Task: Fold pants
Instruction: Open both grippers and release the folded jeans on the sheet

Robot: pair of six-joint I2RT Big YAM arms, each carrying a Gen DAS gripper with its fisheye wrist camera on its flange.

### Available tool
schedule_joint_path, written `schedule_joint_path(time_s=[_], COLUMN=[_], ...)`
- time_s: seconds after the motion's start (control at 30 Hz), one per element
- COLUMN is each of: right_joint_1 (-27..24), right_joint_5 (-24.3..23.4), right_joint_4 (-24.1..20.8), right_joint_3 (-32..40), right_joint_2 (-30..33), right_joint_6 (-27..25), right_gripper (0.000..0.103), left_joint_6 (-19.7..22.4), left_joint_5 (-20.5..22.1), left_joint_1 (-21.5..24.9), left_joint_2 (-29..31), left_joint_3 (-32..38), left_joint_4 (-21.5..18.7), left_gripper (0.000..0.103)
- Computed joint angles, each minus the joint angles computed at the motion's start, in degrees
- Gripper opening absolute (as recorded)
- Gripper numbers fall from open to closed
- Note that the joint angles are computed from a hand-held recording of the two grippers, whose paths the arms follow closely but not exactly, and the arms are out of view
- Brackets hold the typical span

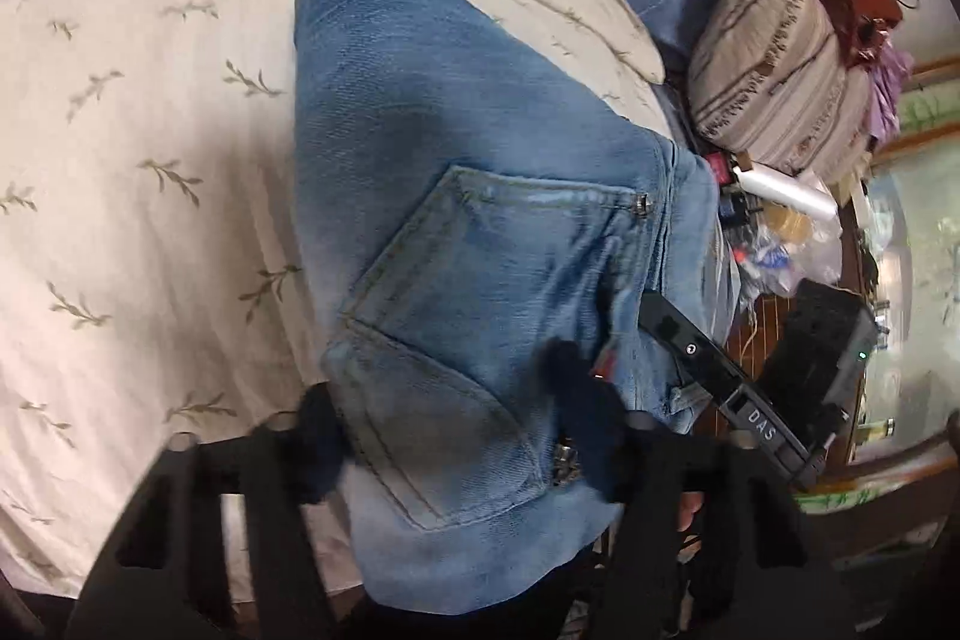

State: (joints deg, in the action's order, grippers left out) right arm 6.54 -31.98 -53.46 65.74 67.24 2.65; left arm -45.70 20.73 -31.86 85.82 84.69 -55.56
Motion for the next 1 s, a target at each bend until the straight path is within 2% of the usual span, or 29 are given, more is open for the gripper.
schedule_joint_path(time_s=[0.07,0.1,0.17,0.33,0.4,0.43,0.47,0.53,0.6,0.67,0.73,0.87,0.93,1.0], right_joint_1=[1.37,1.74,3.61,12.50,15.23,16.71,18.92,21.62,23.09,24.15,24.79,27.09,28.47,29.91], right_joint_5=[1.38,1.06,-0.40,2.28,4.58,8.12,14.61,21.03,22.71,25.09,26.76,34.05,37.67,41.94], right_joint_4=[-0.33,0.02,1.54,7.02,9.44,8.90,6.75,3.54,5.14,5.64,4.83,0.68,1.52,0.20], right_joint_3=[1.79,2.38,4.82,12.77,15.14,16.77,19.06,21.21,19.37,17.56,16.21,14.99,12.13,10.49], right_joint_2=[0.41,0.68,2.38,9.01,12.23,14.24,16.76,19.14,17.72,15.43,13.15,9.47,5.60,3.30], right_joint_6=[2.40,3.32,5.66,9.40,9.85,9.02,8.24,7.68,8.17,8.24,8.72,11.98,13.35,13.62], right_gripper=[0.024,0.024,0.023,0.023,0.026,0.031,0.037,0.037,0.039,0.053,0.063,0.103,0.103,0.103], left_joint_6=[-0.94,-1.00,0.19,5.09,6.98,8.49,9.59,10.36,11.37,11.43,10.50,6.88,5.39,4.25], left_joint_5=[3.00,4.02,1.77,-8.35,-13.18,-16.75,-21.40,-29.74,-33.01,-37.22,-43.13,-50.52,-51.84,-52.42], left_joint_1=[1.91,2.91,4.66,9.60,11.62,12.28,12.37,12.24,11.72,10.95,9.12,6.29,4.87,3.13], left_joint_2=[-1.22,-1.82,-3.38,-5.82,-5.06,-3.86,-2.43,-0.95,-3.05,-5.81,-8.28,-10.73,-12.24,-12.88], left_joint_3=[-1.35,-1.74,-1.70,2.42,4.32,5.72,7.19,7.78,4.12,0.18,-3.65,-6.98,-8.49,-8.65], left_joint_4=[1.19,1.55,0.76,-2.31,-3.32,-4.92,-7.53,-11.54,-9.66,-7.50,-5.49,-6.23,-6.73,-8.37], left_gripper=[0.038,0.038,0.038,0.039,0.048,0.058,0.064,0.064,0.064,0.064,0.064,0.070,0.070,0.071])
